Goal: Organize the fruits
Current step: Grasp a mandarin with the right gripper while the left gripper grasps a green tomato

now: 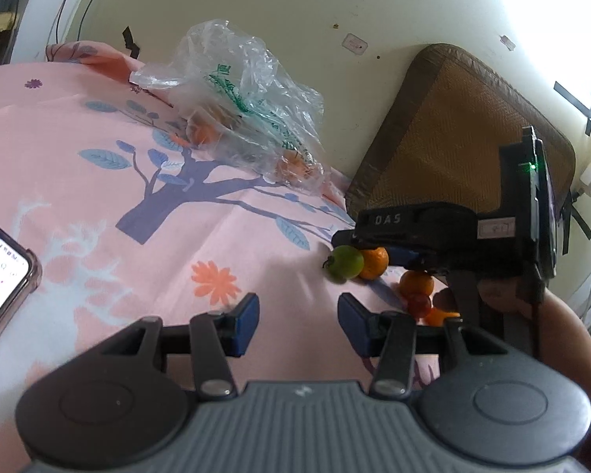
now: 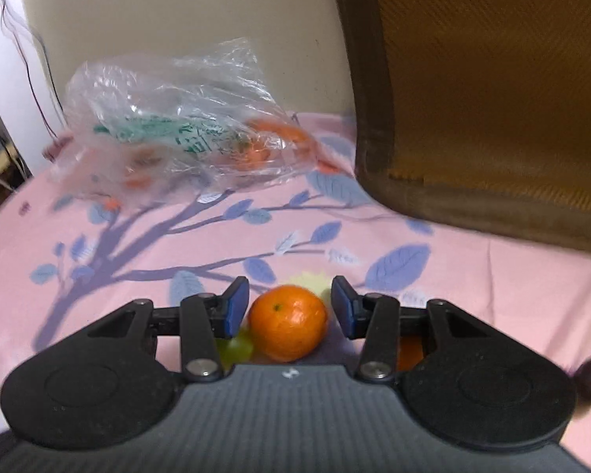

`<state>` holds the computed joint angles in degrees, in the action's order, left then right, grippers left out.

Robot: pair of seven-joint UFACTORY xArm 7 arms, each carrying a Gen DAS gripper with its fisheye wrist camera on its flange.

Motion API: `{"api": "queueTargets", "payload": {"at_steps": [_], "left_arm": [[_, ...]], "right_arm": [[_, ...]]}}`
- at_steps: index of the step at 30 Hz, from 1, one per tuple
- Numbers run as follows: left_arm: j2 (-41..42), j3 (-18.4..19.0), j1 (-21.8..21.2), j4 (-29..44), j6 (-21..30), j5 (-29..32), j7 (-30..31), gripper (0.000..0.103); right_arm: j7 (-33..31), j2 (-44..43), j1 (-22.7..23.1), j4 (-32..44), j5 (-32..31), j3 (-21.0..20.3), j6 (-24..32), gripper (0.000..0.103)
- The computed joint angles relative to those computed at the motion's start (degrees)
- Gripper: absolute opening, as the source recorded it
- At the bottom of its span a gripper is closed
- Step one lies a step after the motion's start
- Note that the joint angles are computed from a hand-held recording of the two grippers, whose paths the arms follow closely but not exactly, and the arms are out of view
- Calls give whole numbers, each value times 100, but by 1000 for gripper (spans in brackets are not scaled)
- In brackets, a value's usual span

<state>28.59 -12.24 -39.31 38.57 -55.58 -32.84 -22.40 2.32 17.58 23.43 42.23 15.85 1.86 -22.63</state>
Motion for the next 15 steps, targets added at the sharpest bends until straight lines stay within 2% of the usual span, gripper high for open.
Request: {"api": "queueTargets", "payload": {"at_steps": [2,7,10,13,15], "left_arm": [[3,-4,7,-3,-17,-19,-38,45],[0,-16,16,-48,-116,-115,-175,45],[12,-15,23,-47,-148,-118,-213,45],[27,-26,63,-65,-211,-92,-337,45],[39,-38,134,-104,-263,5,-505,45]], "right_arm": [[-37,-80,-45,-64,-158,68,67,43],[-303,-375,-171,-443,-768,287,102,42],[-367,-601,-237,-794,-1014,417,-81,42],[305,-820,-845,-1081,-1915,759,-159,42],[575,-958,-967,-1251,-2195,789,-198,42]]}}
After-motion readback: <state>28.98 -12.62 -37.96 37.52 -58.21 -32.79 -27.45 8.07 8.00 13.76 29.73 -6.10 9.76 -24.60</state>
